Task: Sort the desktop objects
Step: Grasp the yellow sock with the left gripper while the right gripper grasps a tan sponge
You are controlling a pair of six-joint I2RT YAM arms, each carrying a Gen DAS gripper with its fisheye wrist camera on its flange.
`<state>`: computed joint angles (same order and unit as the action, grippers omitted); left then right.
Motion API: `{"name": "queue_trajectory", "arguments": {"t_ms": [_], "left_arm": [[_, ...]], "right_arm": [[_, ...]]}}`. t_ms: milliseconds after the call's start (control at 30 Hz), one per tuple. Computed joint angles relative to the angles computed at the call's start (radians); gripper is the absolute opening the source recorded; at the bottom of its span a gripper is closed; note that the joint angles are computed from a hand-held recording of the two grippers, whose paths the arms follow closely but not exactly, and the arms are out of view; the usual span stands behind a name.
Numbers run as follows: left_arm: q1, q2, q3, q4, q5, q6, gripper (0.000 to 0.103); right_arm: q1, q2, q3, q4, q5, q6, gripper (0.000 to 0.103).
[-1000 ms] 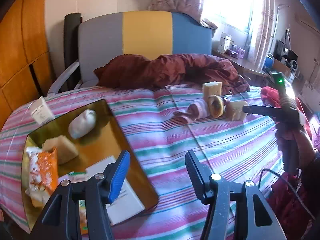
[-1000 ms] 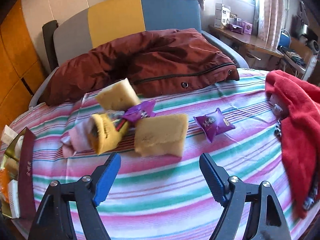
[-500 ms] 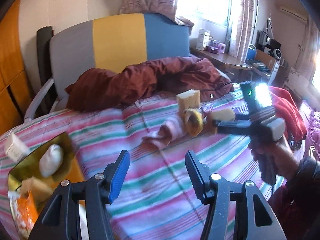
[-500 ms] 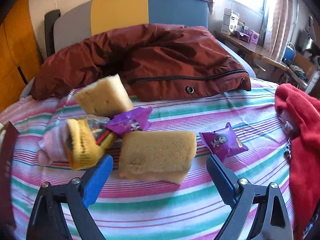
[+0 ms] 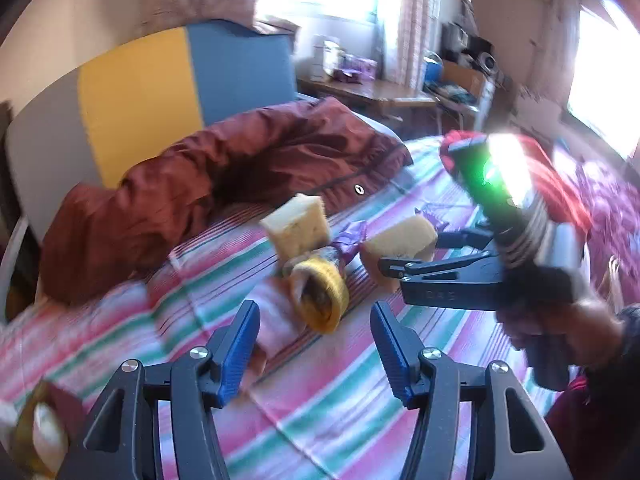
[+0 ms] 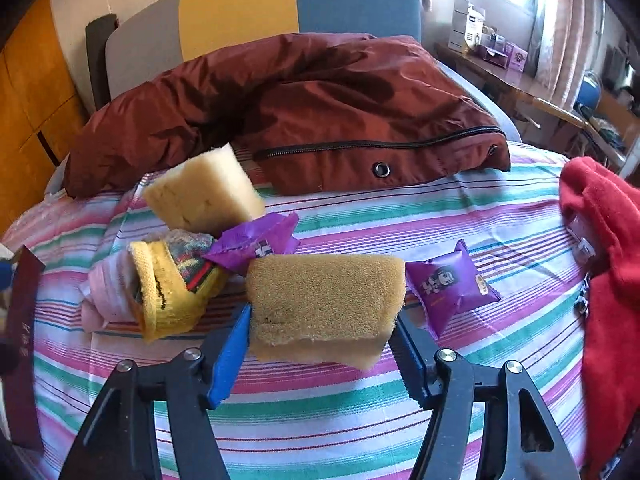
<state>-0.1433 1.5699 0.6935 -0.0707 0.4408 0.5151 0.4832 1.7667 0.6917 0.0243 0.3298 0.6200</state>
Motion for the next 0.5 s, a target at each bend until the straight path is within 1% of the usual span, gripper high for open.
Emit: {"name": "queue_trajectory", "arguments": {"t_ms": [67,133,267,300,433,500], "left_arm": [[-0.034,0.053,0.032,0.009,-0.033,0.013,0.058],[-0.062,0.125,0.079,0.021,-0.046,0.015,0.058],[-0.099,0.251,0.178,0.009,-0.067,0.004,0.058],[-0.114,0.286,0.201,0.014,-0.086,0.007,0.058],[-0.152,0.372,0.257,0.017,-0.140,0.015,0.058],[-0.172,0.407,0.271,0.042,-0.176,0.017,0.058]], "right_arm": [[-0.003,-0.026,-0.010,0.000,0.001,-0.001,0.067],[-0.010,-0.061,-0.027,0.007,-0.003,0.000,0.067],[-0.024,-0.104,-0.050,0.016,-0.016,0.002,0.067],[-0.028,-0.110,-0.053,0.016,-0.019,0.003,0.067],[-0.039,-0.136,-0.067,0.022,-0.027,0.009,0.067],[-0.041,-0.150,-0.074,0.025,-0.026,0.012,0.067]]}}
